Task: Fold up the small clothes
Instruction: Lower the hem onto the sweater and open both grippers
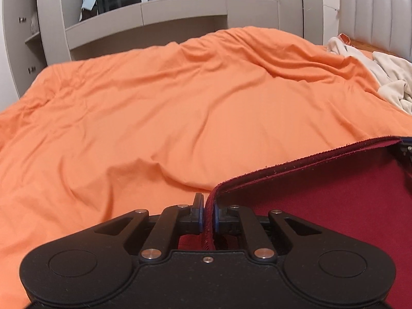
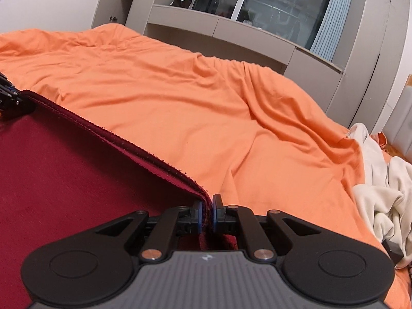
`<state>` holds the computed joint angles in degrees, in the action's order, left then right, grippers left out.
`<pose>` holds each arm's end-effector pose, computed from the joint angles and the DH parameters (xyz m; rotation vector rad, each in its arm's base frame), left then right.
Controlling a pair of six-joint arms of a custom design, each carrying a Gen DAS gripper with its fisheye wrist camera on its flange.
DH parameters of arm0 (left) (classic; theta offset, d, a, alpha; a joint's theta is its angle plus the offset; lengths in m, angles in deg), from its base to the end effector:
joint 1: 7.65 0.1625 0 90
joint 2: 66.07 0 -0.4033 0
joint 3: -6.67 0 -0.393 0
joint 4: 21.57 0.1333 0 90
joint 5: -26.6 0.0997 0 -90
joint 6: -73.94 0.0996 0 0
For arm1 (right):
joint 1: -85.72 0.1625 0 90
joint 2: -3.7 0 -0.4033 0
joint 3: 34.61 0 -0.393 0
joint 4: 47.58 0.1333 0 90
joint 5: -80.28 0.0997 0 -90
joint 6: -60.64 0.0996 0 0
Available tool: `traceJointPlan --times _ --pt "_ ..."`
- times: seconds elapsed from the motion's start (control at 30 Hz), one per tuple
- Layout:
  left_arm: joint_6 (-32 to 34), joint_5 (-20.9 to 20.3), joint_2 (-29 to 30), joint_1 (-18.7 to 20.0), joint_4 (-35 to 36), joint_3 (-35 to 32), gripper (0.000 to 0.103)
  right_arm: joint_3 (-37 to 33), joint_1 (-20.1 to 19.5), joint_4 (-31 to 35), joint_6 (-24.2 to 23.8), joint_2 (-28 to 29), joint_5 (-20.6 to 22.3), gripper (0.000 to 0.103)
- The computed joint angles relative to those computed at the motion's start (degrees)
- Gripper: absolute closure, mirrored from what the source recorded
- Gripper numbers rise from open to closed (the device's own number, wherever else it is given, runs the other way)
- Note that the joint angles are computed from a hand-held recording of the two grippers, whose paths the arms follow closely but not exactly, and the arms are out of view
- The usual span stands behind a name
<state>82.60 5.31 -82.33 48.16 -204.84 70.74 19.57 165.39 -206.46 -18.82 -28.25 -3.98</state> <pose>-0.2326 -0.7448 0.0299 0.1869 1.9609 -1.0597 -0.0109 -0.8585 0.2317 1.4637 -2.0293 0.8526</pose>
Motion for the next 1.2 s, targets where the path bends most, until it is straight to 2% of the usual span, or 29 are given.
traceJointPlan --times 0.07,0.17,0.23,0.27,0.33,0.37,0.4,0.43,0.5,0.6,0.7,0.77,0.87,0.93,1.1,1.2 --pt "-1.7 0.1 -0.1 0.2 2.3 -0.2 0.091 0.4 0.0 -0.3 0.1 -0.2 -0.4 0.089" --pt "-5.4 0.8 -0.7 0.3 5.9 0.3 0.081 -0.4 0.1 0.5 0.7 0.2 -1.1 0.076" --pt "-8.3 1.1 -1.3 0.3 8.3 0.6 0.066 -0.8 0.1 2.1 1.1 -0.1 -1.5 0.056" --pt "-10.6 1.2 -2.1 0.3 10.3 1.2 0.06 -1.2 0.1 3.0 1.5 -0.2 -1.6 0.049" --pt "-12.7 0.8 -3.2 0.2 11.4 2.5 0.034 -1.5 0.0 4.5 2.2 -0.7 -1.2 0.029" --pt "-13.2 0.4 -3.8 0.2 11.1 3.2 0.028 -1.6 0.0 5.0 2.5 -1.0 -0.9 0.025" --pt "-13.9 -0.1 -4.5 0.1 11.1 4.0 0.02 -1.6 -0.1 5.3 2.7 -1.3 -0.7 0.018" --pt "-14.7 -0.6 -5.3 0.0 11.1 4.9 0.016 -1.5 -0.1 5.5 3.1 -1.6 -0.6 0.01" --pt "-16.0 -1.6 -6.7 -0.4 10.9 6.8 0.012 -0.8 -0.3 4.4 3.9 -2.5 -0.1 0.004" --pt "-17.7 -2.2 -8.7 -1.1 9.6 10.1 0.003 0.1 -0.8 3.2 5.1 -3.7 0.6 0.002" --pt "-19.8 -1.1 -9.9 -1.5 10.1 12.8 0.003 0.4 -1.4 2.7 5.6 -4.2 0.2 0.0" --pt "-23.5 0.3 -10.5 -1.4 13.2 13.9 0.003 0.3 -1.6 1.5 5.6 -3.8 -1.5 0.0" --pt "-33.5 3.4 -11.6 -0.8 22.7 14.9 0.003 -0.7 -1.8 -1.6 6.0 -2.4 -4.4 0.0" --pt "-39.0 4.6 -12.3 -0.2 26.5 15.5 0.003 -1.7 -2.0 -3.5 6.7 -1.3 -5.9 0.0" --pt "-46.6 3.2 -14.1 1.2 27.9 16.9 0.003 -6.4 -2.5 -4.4 11.1 1.4 -8.5 0.0" --pt "-48.9 1.3 -14.9 1.8 28.1 17.6 0.002 -9.0 -2.8 -3.8 11.9 3.0 -10.2 0.0"
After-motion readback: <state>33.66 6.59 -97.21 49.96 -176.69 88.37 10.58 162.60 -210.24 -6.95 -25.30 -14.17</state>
